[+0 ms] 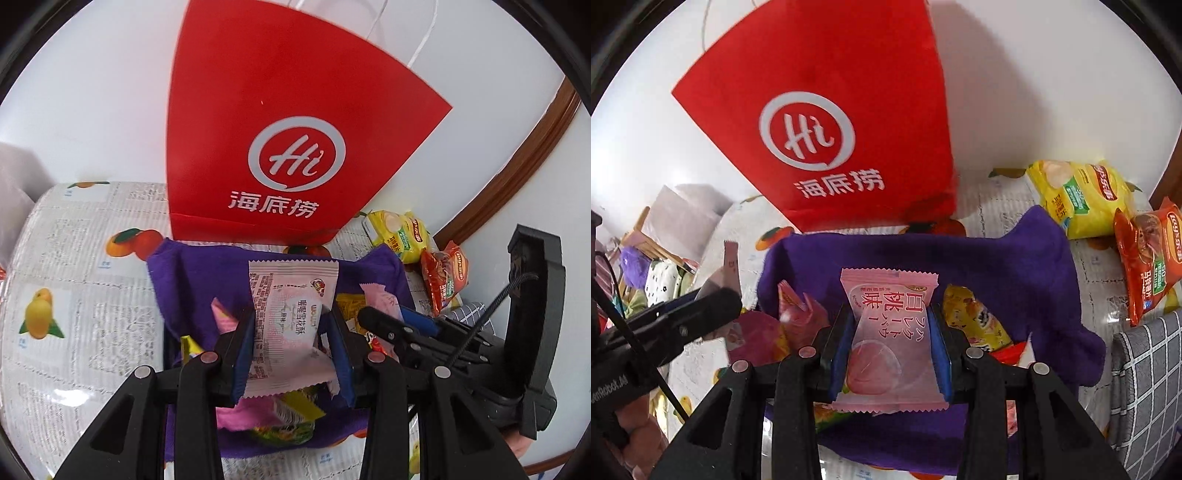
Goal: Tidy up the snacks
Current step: 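Carry both pink sachets over the towel with the right and left tools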
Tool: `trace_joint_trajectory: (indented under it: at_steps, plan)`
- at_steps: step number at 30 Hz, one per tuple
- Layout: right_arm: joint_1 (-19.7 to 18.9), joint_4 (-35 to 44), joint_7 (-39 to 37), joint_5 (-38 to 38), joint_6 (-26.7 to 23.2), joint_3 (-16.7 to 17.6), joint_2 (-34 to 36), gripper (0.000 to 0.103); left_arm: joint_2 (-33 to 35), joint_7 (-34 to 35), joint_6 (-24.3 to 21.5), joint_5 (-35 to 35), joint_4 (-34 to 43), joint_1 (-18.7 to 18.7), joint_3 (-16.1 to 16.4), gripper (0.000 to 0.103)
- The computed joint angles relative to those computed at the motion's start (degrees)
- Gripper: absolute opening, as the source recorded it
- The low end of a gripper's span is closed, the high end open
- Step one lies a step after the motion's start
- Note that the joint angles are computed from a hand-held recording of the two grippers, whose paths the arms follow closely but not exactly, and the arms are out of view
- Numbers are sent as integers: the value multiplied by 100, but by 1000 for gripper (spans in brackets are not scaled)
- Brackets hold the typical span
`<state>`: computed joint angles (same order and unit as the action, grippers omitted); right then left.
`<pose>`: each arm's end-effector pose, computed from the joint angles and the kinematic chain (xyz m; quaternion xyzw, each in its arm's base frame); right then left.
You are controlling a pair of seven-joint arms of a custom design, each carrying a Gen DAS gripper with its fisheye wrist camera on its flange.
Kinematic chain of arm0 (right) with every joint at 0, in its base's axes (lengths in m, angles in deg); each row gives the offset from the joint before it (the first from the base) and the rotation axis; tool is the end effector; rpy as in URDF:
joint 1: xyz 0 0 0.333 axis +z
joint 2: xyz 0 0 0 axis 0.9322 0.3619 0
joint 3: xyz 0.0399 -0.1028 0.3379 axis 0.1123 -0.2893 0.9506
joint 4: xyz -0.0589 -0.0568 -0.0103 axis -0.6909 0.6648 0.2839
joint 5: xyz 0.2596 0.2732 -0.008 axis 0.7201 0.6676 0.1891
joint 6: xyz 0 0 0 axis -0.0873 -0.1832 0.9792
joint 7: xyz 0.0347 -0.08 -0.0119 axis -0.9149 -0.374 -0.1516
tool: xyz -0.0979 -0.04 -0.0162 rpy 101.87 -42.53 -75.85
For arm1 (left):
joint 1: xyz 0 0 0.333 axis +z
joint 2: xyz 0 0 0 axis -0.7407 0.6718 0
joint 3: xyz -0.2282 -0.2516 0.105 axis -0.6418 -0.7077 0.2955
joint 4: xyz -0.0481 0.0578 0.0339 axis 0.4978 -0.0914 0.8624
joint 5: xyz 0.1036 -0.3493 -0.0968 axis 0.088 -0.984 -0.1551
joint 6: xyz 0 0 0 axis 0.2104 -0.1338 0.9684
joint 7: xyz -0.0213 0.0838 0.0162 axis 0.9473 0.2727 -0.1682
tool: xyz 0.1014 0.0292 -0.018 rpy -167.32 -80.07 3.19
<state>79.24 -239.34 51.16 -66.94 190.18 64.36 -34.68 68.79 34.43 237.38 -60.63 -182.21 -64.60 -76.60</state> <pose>0.4186 0.0505 0.4442 -0.5933 0.7520 -0.1232 0.2596 0.4777 -0.2365 0.4991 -0.5390 0.7699 -0.3414 0.0137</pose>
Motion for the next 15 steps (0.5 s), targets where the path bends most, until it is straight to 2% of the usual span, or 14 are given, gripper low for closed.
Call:
trace_joint_trajectory:
  at_steps: [3,8,11,15]
  plan:
    - [48,46,-106,108,-103,-101,79,39,142,9,-16,-13,107,-10,-34,37]
    - [-389,46,313,-504,-115,316,119,39,219,389,13,-401,135,-16,-73,37]
    - [-279,70,265,-497,-157,211,167,39,271,555,-106,-692,201,42,-58,37]
    - [-410,80,453,-808,-147,351,216,40,313,723,-235,-946,252,115,-65,37]
